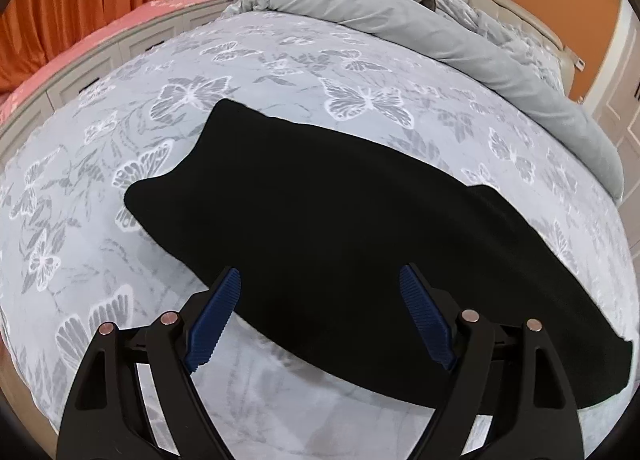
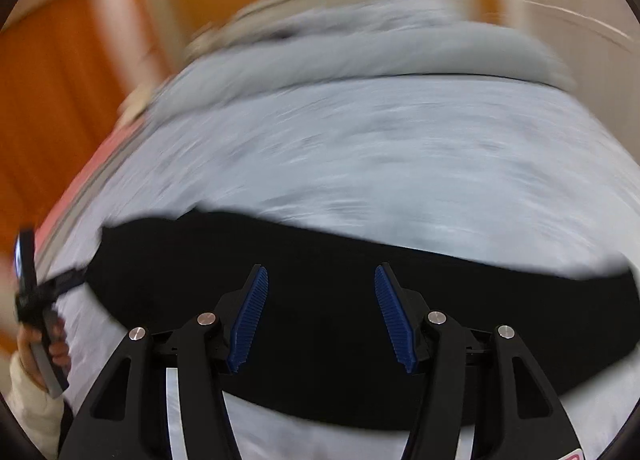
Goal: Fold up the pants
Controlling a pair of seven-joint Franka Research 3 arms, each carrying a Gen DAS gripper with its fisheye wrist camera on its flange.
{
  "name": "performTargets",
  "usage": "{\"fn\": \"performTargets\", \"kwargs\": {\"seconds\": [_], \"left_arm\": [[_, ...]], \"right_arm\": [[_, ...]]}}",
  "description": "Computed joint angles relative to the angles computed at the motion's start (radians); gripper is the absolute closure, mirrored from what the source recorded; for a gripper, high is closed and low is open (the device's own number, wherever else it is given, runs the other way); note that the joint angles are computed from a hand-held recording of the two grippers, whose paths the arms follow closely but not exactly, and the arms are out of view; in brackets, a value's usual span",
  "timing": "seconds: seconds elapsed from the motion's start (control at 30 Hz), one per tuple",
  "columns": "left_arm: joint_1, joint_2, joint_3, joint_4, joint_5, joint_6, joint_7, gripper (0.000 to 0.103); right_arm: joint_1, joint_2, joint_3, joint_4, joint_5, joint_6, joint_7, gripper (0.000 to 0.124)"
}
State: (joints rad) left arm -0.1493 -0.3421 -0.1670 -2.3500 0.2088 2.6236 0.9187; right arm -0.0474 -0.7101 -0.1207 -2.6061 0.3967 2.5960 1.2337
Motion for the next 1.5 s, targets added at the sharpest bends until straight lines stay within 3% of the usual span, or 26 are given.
{"fn": "performTargets", "kwargs": {"seconds": [0.13, 0.23, 0.3, 0.4, 0.47, 0.5, 0.53, 0.67, 0.7, 0.77, 0.83, 0.9, 0.93, 1.0, 1.03, 1.07, 1.1, 1.13, 1.17, 1.2, 1.27, 1.4, 1.5], "left_arm": [[0.009, -0.01, 0.025, 0.0, -0.018, -0.019, 0.03, 0.023], [0.026, -0.006, 0.035, 0.007, -0.013, -0.031, 0.053, 0.023], [0.031, 0.0, 0.053, 0.013, -0.029, -0.04, 0.084, 0.022], [0.06, 0.008, 0.075, 0.015, -0.049, -0.061, 0.098, 0.019], [0.081, 0.014, 0.096, 0.009, -0.071, -0.06, 0.108, 0.019], [0.093, 0.017, 0.102, 0.005, -0.075, -0.055, 0.112, 0.019], [0.107, 0.02, 0.107, 0.001, -0.074, -0.051, 0.115, 0.019], [0.159, 0.04, 0.102, -0.006, -0.031, -0.025, 0.102, 0.019], [0.161, 0.045, 0.108, -0.007, -0.038, -0.022, 0.113, 0.019], [0.157, 0.059, 0.123, -0.005, -0.07, -0.016, 0.147, 0.019], [0.156, 0.07, 0.131, 0.0, -0.094, -0.013, 0.177, 0.019], [0.154, 0.076, 0.141, -0.001, -0.129, 0.004, 0.213, 0.019], [0.16, 0.076, 0.137, -0.004, -0.129, 0.009, 0.214, 0.015], [0.171, 0.079, 0.132, -0.011, -0.129, 0.02, 0.201, 0.012], [0.166, 0.087, 0.137, -0.011, -0.152, 0.02, 0.208, 0.012], [0.162, 0.097, 0.14, -0.005, -0.172, 0.007, 0.218, 0.012], [0.16, 0.107, 0.142, 0.001, -0.188, -0.003, 0.227, 0.012], [0.168, 0.113, 0.132, 0.003, -0.175, 0.0, 0.214, 0.01], [0.175, 0.115, 0.124, 0.003, -0.158, 0.011, 0.205, 0.011], [0.18, 0.118, 0.118, 0.004, -0.141, 0.022, 0.197, 0.012], [0.18, 0.137, 0.114, 0.016, -0.124, 0.051, 0.207, 0.024], [0.184, 0.176, 0.114, 0.046, -0.119, 0.083, 0.223, 0.024], [0.203, 0.141, 0.102, 0.021, -0.077, 0.145, 0.163, 0.026]], "right_arm": [[0.129, 0.302, 0.095, 0.207, 0.017, 0.022, 0.036, 0.069], [0.182, 0.496, 0.091, 0.363, 0.035, 0.001, 0.087, 0.069], [0.163, 0.553, 0.126, 0.409, -0.019, -0.008, 0.161, 0.068], [0.165, 0.639, 0.129, 0.466, -0.062, -0.034, 0.233, 0.067], [0.175, 0.678, 0.124, 0.489, -0.021, -0.039, 0.212, 0.083], [0.181, 0.68, 0.125, 0.479, -0.006, -0.008, 0.176, 0.11], [0.188, 0.679, 0.128, 0.477, 0.001, 0.012, 0.158, 0.118], [0.192, 0.723, 0.129, 0.533, -0.06, 0.113, 0.227, 0.119], [0.191, 0.746, 0.126, 0.555, -0.072, 0.117, 0.243, 0.12], [0.198, 0.822, 0.102, 0.628, -0.235, 0.065, 0.389, 0.124], [0.202, 0.849, 0.094, 0.669, -0.28, 0.006, 0.441, 0.118], [0.195, 0.786, 0.104, 0.594, -0.242, 0.096, 0.412, 0.108], [0.191, 0.754, 0.114, 0.56, -0.192, 0.139, 0.366, 0.083], [0.191, 0.714, 0.121, 0.519, -0.152, 0.187, 0.341, 0.05], [0.192, 0.711, 0.122, 0.515, -0.2, 0.19, 0.386, 0.05], [0.193, 0.729, 0.123, 0.542, -0.238, 0.137, 0.399, 0.052], [0.196, 0.753, 0.124, 0.57, -0.268, 0.094, 0.406, 0.066], [0.201, 0.783, 0.125, 0.602, -0.299, 0.046, 0.413, 0.101], [0.205, 0.815, 0.129, 0.632, -0.283, 0.005, 0.39, 0.11], [0.209, 0.84, 0.134, 0.646, -0.257, 0.017, 0.383, 0.117], [0.241, 0.865, 0.112, 0.664, -0.353, 0.064, 0.484, 0.124], [0.282, 0.949, 0.069, 0.768, -0.469, 0.043, 0.643, 0.124], [0.259, 0.826, 0.076, 0.638, -0.42, 0.201, 0.658, 0.121]]}}
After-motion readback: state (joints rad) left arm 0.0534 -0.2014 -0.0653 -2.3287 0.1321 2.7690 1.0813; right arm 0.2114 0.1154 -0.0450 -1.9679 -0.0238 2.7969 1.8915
